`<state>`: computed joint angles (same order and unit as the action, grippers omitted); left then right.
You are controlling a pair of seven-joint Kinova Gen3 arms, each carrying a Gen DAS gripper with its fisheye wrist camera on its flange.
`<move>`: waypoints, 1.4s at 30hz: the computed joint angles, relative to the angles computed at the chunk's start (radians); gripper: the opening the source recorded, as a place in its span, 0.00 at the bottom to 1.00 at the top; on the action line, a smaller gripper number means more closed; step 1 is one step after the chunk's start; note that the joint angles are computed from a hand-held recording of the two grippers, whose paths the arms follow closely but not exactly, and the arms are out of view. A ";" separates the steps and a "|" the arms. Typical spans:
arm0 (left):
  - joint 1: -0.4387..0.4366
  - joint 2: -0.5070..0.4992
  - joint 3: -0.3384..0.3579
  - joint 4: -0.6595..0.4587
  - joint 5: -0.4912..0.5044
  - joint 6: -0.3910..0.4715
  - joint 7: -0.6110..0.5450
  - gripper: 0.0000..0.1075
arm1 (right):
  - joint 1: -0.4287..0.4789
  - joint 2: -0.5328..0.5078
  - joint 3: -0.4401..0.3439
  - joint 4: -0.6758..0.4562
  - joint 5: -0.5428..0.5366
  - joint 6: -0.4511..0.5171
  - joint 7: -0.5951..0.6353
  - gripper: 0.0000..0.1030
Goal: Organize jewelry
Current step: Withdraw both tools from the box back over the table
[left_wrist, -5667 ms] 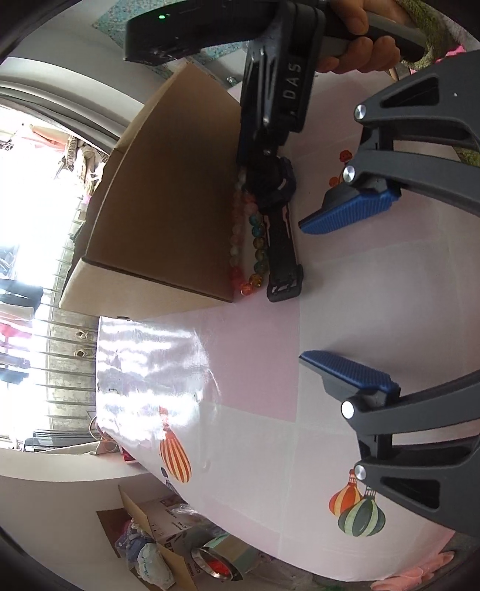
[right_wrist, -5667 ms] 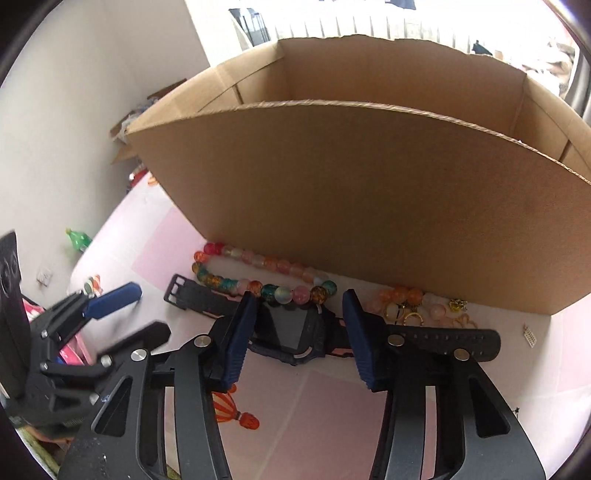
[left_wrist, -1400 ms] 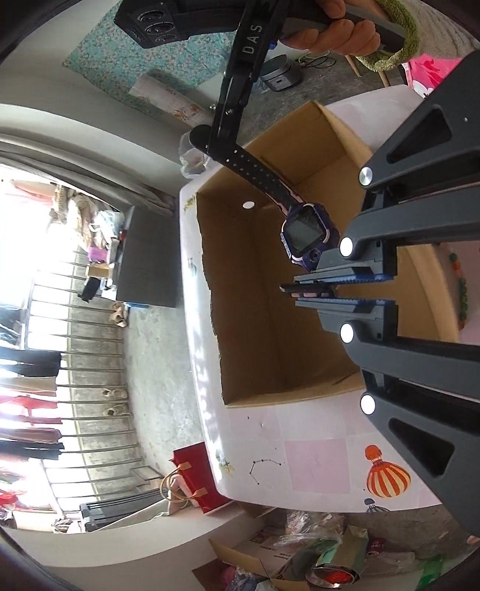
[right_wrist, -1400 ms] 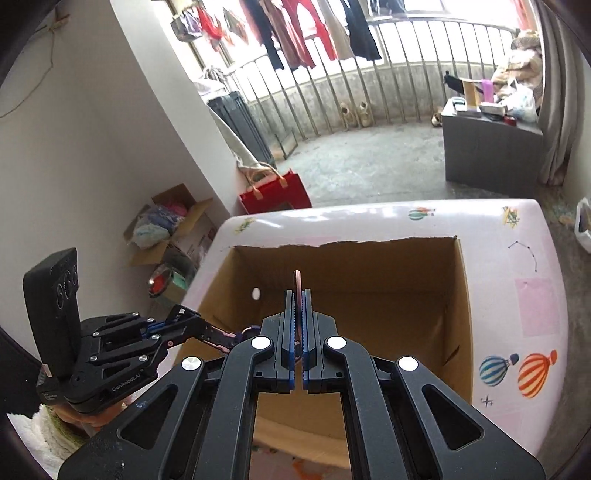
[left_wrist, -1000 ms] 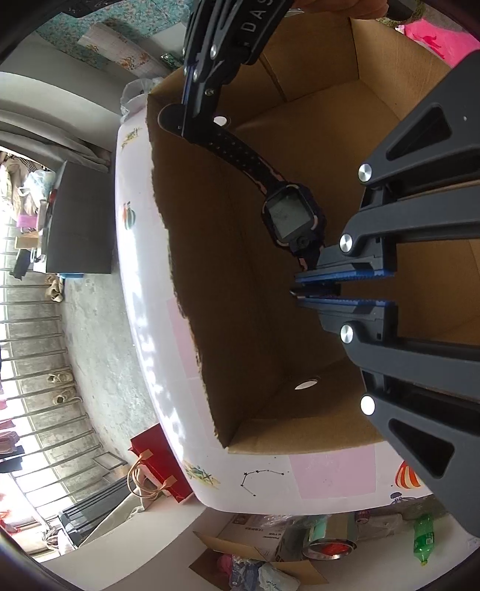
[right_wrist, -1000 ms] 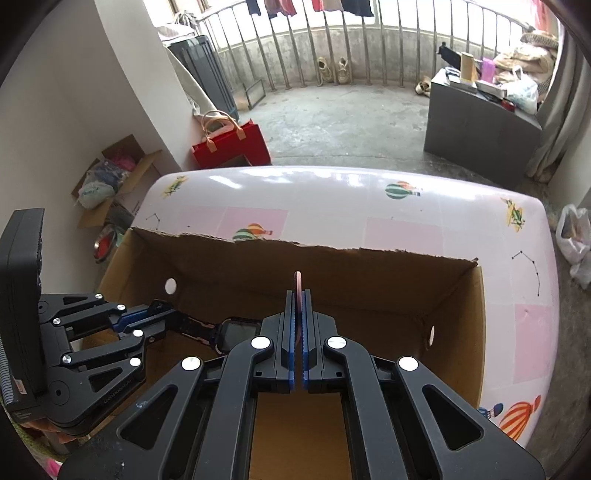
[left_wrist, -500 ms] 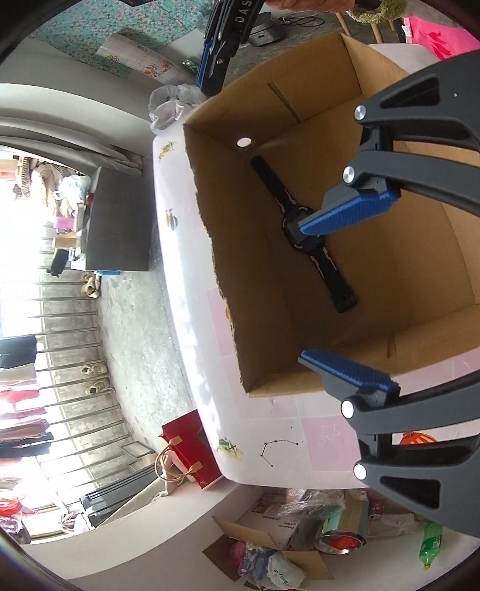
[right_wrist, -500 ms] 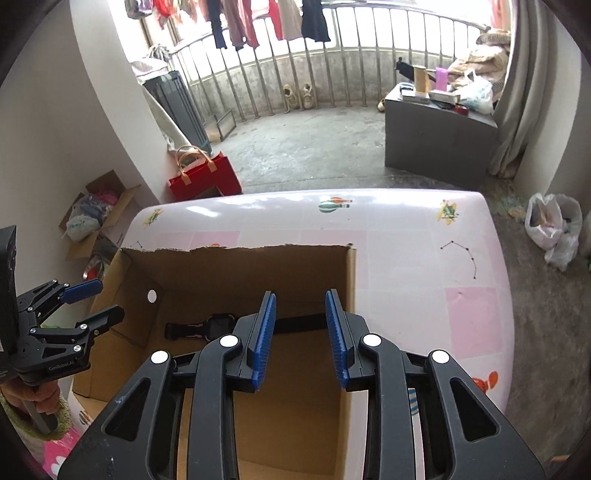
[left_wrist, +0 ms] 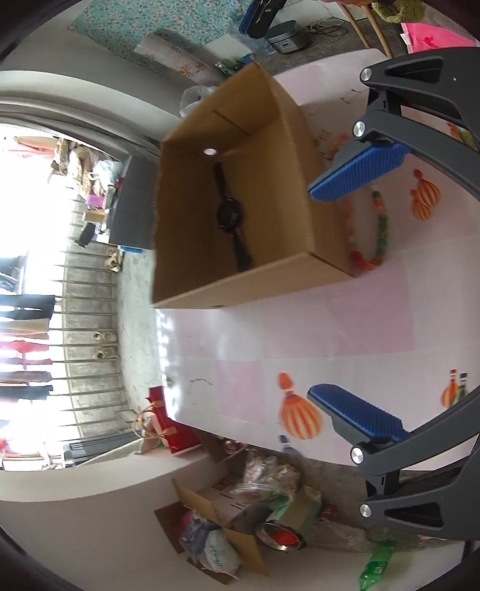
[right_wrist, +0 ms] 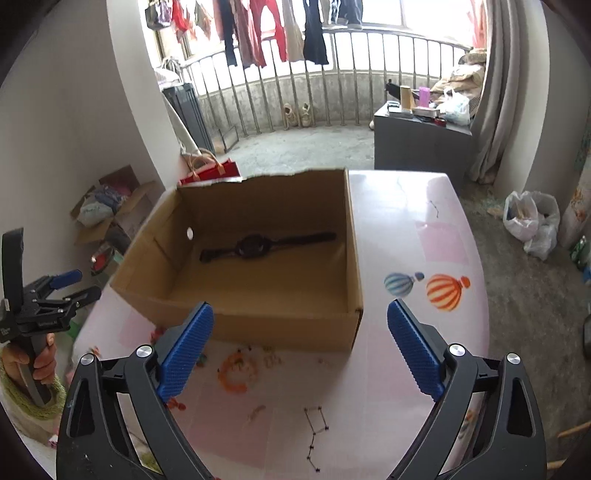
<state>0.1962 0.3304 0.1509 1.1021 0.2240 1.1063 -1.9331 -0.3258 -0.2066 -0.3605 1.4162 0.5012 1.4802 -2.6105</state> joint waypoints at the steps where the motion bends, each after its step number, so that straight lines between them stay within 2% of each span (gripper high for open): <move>1: 0.000 -0.008 -0.005 0.033 -0.004 0.002 0.008 0.91 | -0.008 0.022 -0.046 0.007 0.018 0.041 -0.030 0.91; 3: 0.004 -0.021 -0.014 0.107 -0.016 -0.012 0.026 0.91 | -0.037 0.070 -0.111 0.016 0.040 0.105 -0.074 0.92; 6: 0.042 -0.014 -0.024 0.176 -0.085 -0.032 0.067 0.91 | -0.125 0.123 -0.094 0.043 0.005 0.103 -0.067 0.92; 8: 0.063 0.003 -0.028 0.202 -0.124 -0.034 0.089 0.91 | -0.181 0.172 -0.105 0.035 0.035 0.142 -0.085 0.92; 10: 0.084 0.022 -0.035 0.211 -0.164 -0.031 0.155 0.91 | -0.273 0.232 -0.088 0.001 0.113 0.221 -0.098 0.92; 13: 0.106 -0.010 -0.039 0.274 -0.204 -0.104 0.189 0.91 | -0.412 0.277 -0.035 -0.024 0.235 0.300 -0.079 0.92; 14: 0.099 -0.013 -0.035 0.281 -0.199 -0.112 0.189 0.91 | -0.459 0.283 -0.002 -0.025 0.275 0.308 -0.065 0.92; 16: 0.085 -0.022 -0.026 0.299 -0.190 -0.132 0.174 0.91 | -0.496 0.269 0.035 -0.014 0.308 0.276 -0.053 0.92; 18: 0.067 -0.036 -0.016 0.326 -0.173 -0.162 0.141 0.91 | -0.459 0.234 0.036 -0.002 0.281 0.195 -0.044 0.92; 20: 0.057 -0.057 -0.011 0.368 -0.160 -0.203 0.112 0.91 | -0.378 0.207 -0.003 0.003 0.235 0.114 -0.050 0.92; 25: 0.022 -0.108 0.004 0.470 -0.095 -0.318 0.025 0.92 | -0.325 0.158 0.035 0.063 0.152 -0.071 -0.083 0.92; 26: 0.029 -0.110 -0.012 0.475 -0.077 -0.326 0.004 0.92 | -0.312 0.156 0.043 0.069 0.130 -0.095 -0.091 0.92; 29: 0.039 -0.094 -0.033 0.436 -0.049 -0.282 -0.029 0.92 | -0.289 0.165 0.052 0.067 0.076 -0.125 -0.123 0.92; 32: -0.073 -0.092 0.051 0.419 0.068 -0.283 -0.091 0.91 | -0.257 0.142 0.070 0.094 0.019 -0.183 -0.149 0.91; 34: -0.089 -0.075 0.066 0.388 0.117 -0.269 -0.106 0.91 | -0.235 0.132 0.073 0.109 -0.011 -0.211 -0.161 0.92; 37: -0.002 -0.042 0.016 0.349 0.068 -0.290 -0.053 0.90 | -0.211 0.126 0.067 0.120 -0.030 -0.229 -0.178 0.91; 42: 0.086 -0.004 0.000 0.325 -0.061 -0.318 0.039 0.82 | -0.198 0.114 0.047 0.129 -0.036 -0.235 -0.189 0.91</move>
<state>0.2821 0.3266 0.1508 1.4274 0.1628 0.7887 -1.8938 -0.5235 -0.0922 -0.3134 1.5454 0.4651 1.2451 -2.7991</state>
